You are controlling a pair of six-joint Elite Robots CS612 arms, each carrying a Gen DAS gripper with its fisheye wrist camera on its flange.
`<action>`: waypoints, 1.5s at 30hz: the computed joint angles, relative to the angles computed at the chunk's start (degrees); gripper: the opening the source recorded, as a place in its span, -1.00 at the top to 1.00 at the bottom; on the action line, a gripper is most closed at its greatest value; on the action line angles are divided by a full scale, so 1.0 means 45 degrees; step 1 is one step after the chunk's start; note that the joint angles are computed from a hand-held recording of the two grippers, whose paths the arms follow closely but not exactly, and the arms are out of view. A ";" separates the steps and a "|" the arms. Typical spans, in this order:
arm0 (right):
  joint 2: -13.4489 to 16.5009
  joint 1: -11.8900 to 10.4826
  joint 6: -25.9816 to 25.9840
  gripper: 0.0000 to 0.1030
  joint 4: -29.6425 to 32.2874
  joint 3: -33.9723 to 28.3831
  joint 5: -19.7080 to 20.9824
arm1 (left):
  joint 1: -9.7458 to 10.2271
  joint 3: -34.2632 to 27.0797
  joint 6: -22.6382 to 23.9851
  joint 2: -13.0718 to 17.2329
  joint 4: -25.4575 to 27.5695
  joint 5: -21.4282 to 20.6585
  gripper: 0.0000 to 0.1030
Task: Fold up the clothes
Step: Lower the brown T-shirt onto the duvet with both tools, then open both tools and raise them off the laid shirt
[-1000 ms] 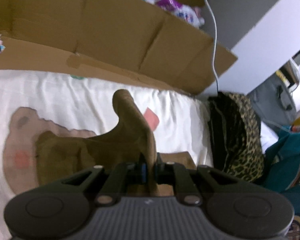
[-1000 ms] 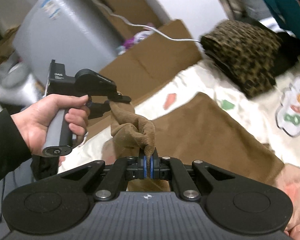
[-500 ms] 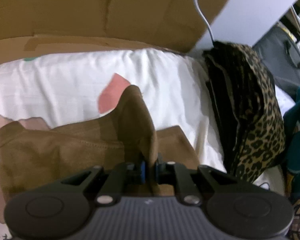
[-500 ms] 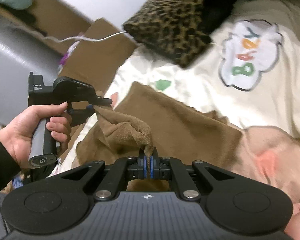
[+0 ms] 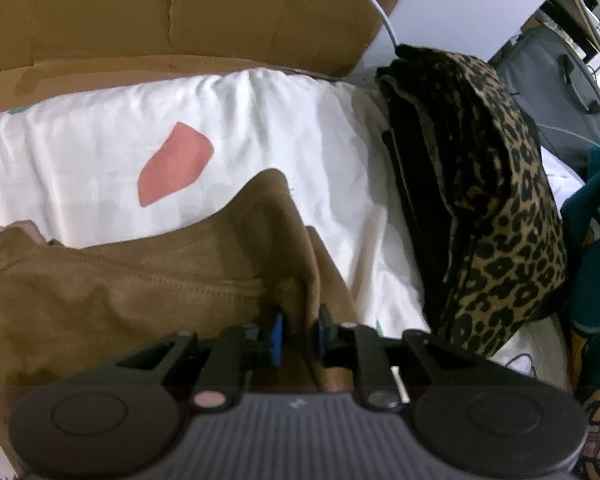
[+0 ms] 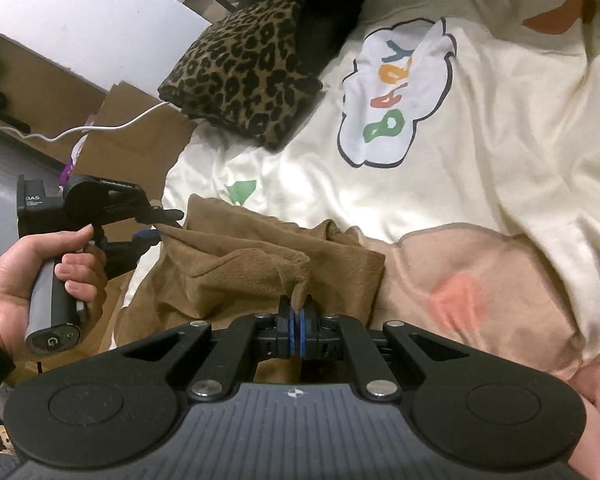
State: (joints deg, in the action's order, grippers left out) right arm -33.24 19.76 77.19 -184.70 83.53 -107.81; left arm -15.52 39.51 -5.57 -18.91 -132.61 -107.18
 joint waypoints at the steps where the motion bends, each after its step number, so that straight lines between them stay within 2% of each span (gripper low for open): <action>1: -0.0010 0.0012 -0.0015 1.00 0.0056 -0.0004 -0.0061 | 0.0004 -0.0022 -0.0124 0.0015 0.0020 -0.0045 0.68; 3: -0.0048 0.0052 -0.0028 1.00 0.0277 -0.0021 -0.0233 | -0.0015 -0.0061 -0.0270 0.0031 0.0041 -0.0109 0.71; 8: -0.0198 0.0141 0.0162 1.00 0.0991 0.0008 -0.0660 | -0.0134 0.0065 0.0166 -0.0080 0.0024 -0.0253 0.71; 10: -0.0223 0.0108 0.0396 1.00 0.1038 0.0074 -0.0578 | -0.0173 0.0067 0.0060 -0.0075 0.0075 -0.0198 0.69; 14: -0.0241 0.0042 0.0567 0.99 0.1074 0.0129 -0.0370 | -0.0070 -0.0111 -0.0874 0.0101 -0.0065 -0.0622 0.38; 17: -0.0252 0.0005 0.0837 0.98 0.1152 0.0144 -0.0234 | -0.0021 -0.0055 -0.0888 0.0079 -0.0420 -0.0758 0.10; 22: -0.0318 0.0005 0.1003 0.96 0.1238 0.0181 -0.0325 | 0.0182 0.0232 -0.0891 -0.0144 -0.1029 -0.1359 0.04; 28: -0.0548 0.0007 0.1078 0.96 0.1602 0.0342 -0.0700 | 0.0542 0.1388 -0.0807 -0.0898 -0.1394 -0.1339 0.03; 33: -0.0783 0.0021 0.1041 0.88 0.2050 0.0461 -0.0934 | 0.0941 0.3236 -0.0777 -0.1950 -0.2425 -0.1133 0.03; 36: -0.0968 0.0096 0.1191 0.75 0.2667 0.0492 -0.1493 | 0.1198 0.4401 -0.0560 -0.2606 -0.2861 -0.1159 0.03; 38: -0.1092 0.0088 0.1233 0.59 0.2753 0.0595 -0.1691 | 0.1376 0.5172 -0.0494 -0.3021 -0.3192 -0.1187 0.03; 39: -0.1153 0.0079 0.1256 0.58 0.2759 0.0650 -0.1772 | 0.1469 0.5528 -0.0523 -0.3210 -0.3312 -0.1197 0.03; 42: -0.1268 0.0045 0.1014 0.52 0.2505 0.0714 -0.1785 | 0.1748 0.6420 -0.0652 -0.3695 -0.3564 -0.1229 0.03; 45: -0.1317 0.0025 0.0390 0.34 0.2259 0.0614 -0.1490 | 0.1958 0.7149 -0.0650 -0.4111 -0.3835 -0.1124 0.03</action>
